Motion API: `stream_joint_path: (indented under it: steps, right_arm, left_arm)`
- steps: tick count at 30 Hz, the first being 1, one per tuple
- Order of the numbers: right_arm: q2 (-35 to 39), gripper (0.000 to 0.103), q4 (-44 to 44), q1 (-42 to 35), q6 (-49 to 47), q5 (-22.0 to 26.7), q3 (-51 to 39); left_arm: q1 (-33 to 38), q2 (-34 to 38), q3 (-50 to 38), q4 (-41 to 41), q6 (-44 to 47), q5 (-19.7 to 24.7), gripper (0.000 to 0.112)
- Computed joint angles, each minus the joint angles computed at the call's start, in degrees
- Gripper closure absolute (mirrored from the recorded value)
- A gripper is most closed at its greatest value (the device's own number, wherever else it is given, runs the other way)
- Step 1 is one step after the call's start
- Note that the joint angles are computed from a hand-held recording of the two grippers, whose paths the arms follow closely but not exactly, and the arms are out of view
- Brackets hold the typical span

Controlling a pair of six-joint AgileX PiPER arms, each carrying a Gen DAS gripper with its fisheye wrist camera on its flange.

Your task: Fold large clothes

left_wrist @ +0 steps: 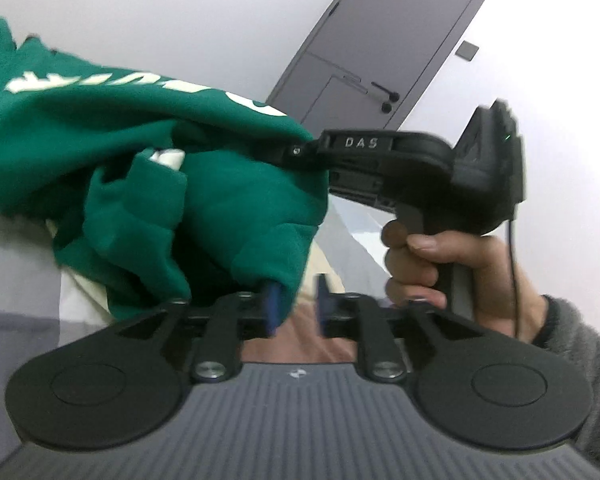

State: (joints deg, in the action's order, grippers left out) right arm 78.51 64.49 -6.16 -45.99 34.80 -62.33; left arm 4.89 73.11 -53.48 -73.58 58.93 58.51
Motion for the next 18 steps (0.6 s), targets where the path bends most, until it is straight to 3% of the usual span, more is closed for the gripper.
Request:
stream_joint_path:
  steps: [1, 3, 7, 10, 15, 18]
  right_arm:
    - [0.8, 0.093, 1.6, -0.5, -1.2, 0.3, 0.2]
    - [1.5, 0.093, 4.6, -0.3, -3.5, 0.6, 0.9]
    - [2.5, 0.091, 12.3, -2.8, -10.1, 7.1, 1.6]
    - [3.9, 0.091, 17.8, -4.8, -13.1, 13.5, 2.8]
    - [7.2, 0.091, 20.8, -3.6, -16.6, 20.0, 0.9]
    - [9.2, 0.091, 22.1, -3.2, -17.4, 22.7, -0.9]
  left_arm:
    - [1.7, 0.4, -1.2, 0.0, -0.7, 2.6, 0.053]
    - [3.6, -1.0, -1.9, -0.7, -1.2, 4.4, 0.047]
    - [5.4, -2.3, -2.1, -1.9, -2.3, 4.9, 0.037]
    - [1.2, -4.0, 2.7, -7.4, 2.9, -2.8, 0.035]
    - [-2.8, -1.4, 1.3, -9.8, 2.3, -6.6, 0.028]
    - [-11.0, -0.5, 2.3, -9.2, 2.9, -18.8, 0.030]
